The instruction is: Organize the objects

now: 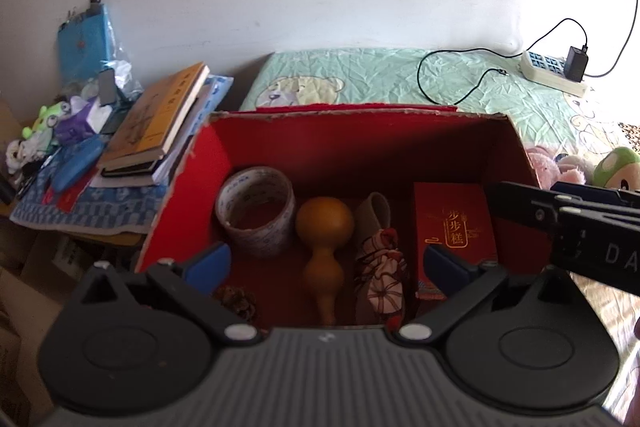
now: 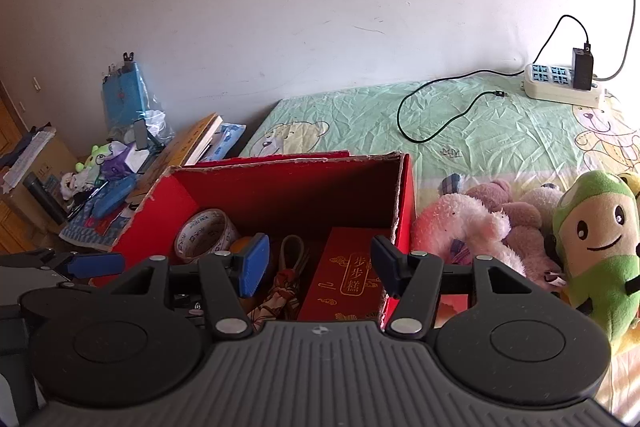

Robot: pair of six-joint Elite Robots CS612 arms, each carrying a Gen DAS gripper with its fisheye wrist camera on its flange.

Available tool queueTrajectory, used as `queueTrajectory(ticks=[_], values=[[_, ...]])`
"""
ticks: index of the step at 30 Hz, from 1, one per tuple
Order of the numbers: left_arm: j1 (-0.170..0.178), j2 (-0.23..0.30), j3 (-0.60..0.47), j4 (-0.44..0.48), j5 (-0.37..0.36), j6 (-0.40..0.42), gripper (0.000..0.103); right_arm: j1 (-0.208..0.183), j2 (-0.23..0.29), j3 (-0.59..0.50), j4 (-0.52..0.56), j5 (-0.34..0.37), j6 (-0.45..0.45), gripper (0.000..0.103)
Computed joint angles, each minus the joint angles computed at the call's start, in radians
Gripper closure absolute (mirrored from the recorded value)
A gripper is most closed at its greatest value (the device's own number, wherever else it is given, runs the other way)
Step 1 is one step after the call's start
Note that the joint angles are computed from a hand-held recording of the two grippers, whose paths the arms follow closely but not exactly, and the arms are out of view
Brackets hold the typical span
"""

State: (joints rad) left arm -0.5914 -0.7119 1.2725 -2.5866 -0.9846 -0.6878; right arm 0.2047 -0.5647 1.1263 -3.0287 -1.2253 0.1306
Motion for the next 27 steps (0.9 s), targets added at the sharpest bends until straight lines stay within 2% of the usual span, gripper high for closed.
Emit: queueTrajectory(ticks=[5,11,17,27], values=[[-0.014,-0.007,0.0,0.04,0.028,-0.041,0.0,-0.009,-0.01,0.018,0.002,0.027,-0.018,0.043],[-0.026,-0.006,-0.014,0.107,0.053,-0.095,0.0,-0.012,-0.021,0.037,-0.001,0.025,-0.039,0.04],[-0.026,-0.012,-0.004,0.147,0.036,-0.16,0.0,-0.014,-0.032,0.065,-0.009,0.033,-0.03,0.04],[-0.002,-0.016,0.022,0.078,-0.035,-0.103,0.001,0.007,-0.041,0.076,-0.03,-0.038,0.005,0.04]])
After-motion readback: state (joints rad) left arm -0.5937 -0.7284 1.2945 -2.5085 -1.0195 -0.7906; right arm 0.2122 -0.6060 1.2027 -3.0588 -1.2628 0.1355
